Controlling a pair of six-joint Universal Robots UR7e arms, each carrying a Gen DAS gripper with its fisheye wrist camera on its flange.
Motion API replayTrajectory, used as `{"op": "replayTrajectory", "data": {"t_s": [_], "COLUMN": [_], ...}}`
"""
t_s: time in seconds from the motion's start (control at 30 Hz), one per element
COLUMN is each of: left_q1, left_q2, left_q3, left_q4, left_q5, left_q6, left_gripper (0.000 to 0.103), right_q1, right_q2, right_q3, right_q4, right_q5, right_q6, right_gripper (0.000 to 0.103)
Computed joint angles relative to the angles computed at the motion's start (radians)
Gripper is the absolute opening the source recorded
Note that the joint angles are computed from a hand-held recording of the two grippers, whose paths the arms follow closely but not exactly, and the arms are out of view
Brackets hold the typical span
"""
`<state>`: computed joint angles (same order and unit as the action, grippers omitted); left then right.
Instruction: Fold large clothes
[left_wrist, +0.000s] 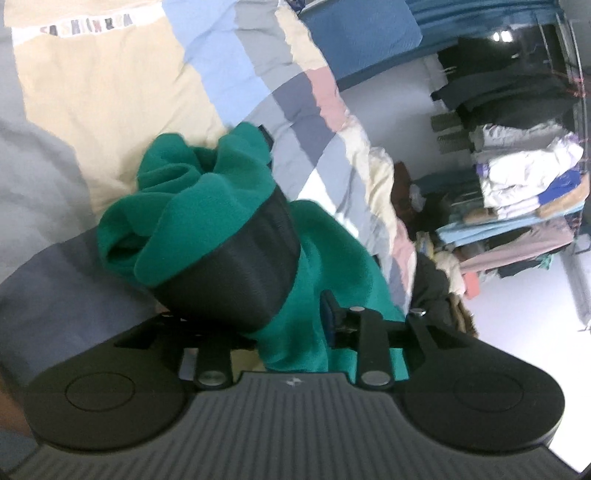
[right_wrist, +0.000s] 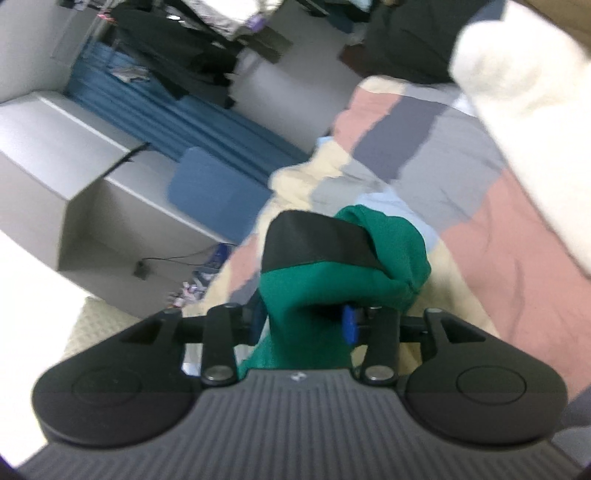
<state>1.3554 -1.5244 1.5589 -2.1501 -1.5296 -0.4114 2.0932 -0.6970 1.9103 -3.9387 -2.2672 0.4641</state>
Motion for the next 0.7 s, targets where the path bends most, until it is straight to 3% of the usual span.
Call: {"op": "replayTrajectory", "data": {"t_s": [0.17,0.33,0.7], "left_q1": [-0.024,-0.026,0.002], "left_q2": [0.053,0.150,0.411], "left_q3": [-0.037,-0.100,-0.312], "left_q4": [-0.091,-0.211,-0.350], "left_q5": [0.018,0.022,0.087], "left_q6": [-0.001,0.022,0.152], "left_gripper": [0.037,0.045,0.048], "right_q1": [-0.007,-0.051,-0.142], "right_q2": [0.015,0.059,0.209], "right_q3": [-0.077,-0.213,-0.551], "right_q4": [-0.006,0.043,0.240], "right_q5": [0.013,0.025,-0.029], "right_q6": [-0.083,-0.179,-0.310], "right_gripper": [0.045,0.045,0.045]}}
